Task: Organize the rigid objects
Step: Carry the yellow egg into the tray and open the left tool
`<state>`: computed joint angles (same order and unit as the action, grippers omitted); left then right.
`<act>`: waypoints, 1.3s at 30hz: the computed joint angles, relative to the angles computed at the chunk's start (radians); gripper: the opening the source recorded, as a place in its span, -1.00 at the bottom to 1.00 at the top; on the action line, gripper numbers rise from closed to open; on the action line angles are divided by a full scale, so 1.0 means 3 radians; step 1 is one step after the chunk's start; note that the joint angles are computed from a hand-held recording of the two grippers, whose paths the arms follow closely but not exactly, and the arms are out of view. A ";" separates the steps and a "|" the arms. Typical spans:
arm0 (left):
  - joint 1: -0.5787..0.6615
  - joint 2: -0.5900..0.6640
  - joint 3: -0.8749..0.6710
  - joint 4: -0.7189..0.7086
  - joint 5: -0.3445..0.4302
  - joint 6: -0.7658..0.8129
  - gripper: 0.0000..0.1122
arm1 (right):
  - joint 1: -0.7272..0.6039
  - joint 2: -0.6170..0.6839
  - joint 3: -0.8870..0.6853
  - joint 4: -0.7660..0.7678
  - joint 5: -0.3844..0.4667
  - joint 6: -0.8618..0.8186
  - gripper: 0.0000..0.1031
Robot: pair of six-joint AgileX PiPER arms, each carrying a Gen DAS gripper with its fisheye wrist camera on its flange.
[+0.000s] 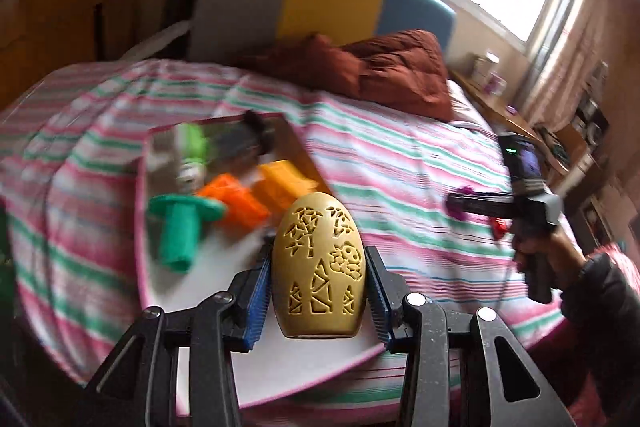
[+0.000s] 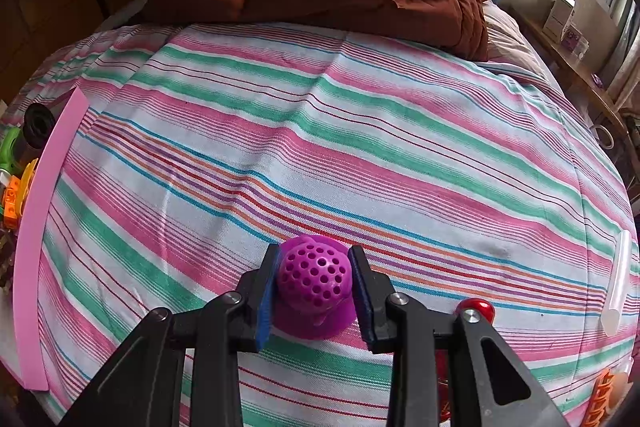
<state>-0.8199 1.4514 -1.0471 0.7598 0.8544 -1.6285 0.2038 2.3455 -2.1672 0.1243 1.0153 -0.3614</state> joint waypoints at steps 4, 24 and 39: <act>0.0099 -0.0147 0.0326 -0.0083 -0.0044 -0.0112 -0.22 | 0.0009 -0.0028 0.0057 -0.0030 -0.0040 0.0022 -0.36; 0.0856 0.0401 0.0233 -0.0640 -0.0655 0.0342 -0.22 | 0.0028 -0.0062 0.0134 -0.0099 -0.0106 0.0046 -0.36; 0.0713 0.0260 0.0190 -0.0375 -0.0375 0.0147 -0.21 | 0.0043 -0.0103 0.0204 -0.0140 -0.0159 0.0041 -0.36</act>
<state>-0.6059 1.5295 -0.9902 0.6472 0.7418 -1.5843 0.2166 2.3148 -2.1061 0.0823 0.9678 -0.3492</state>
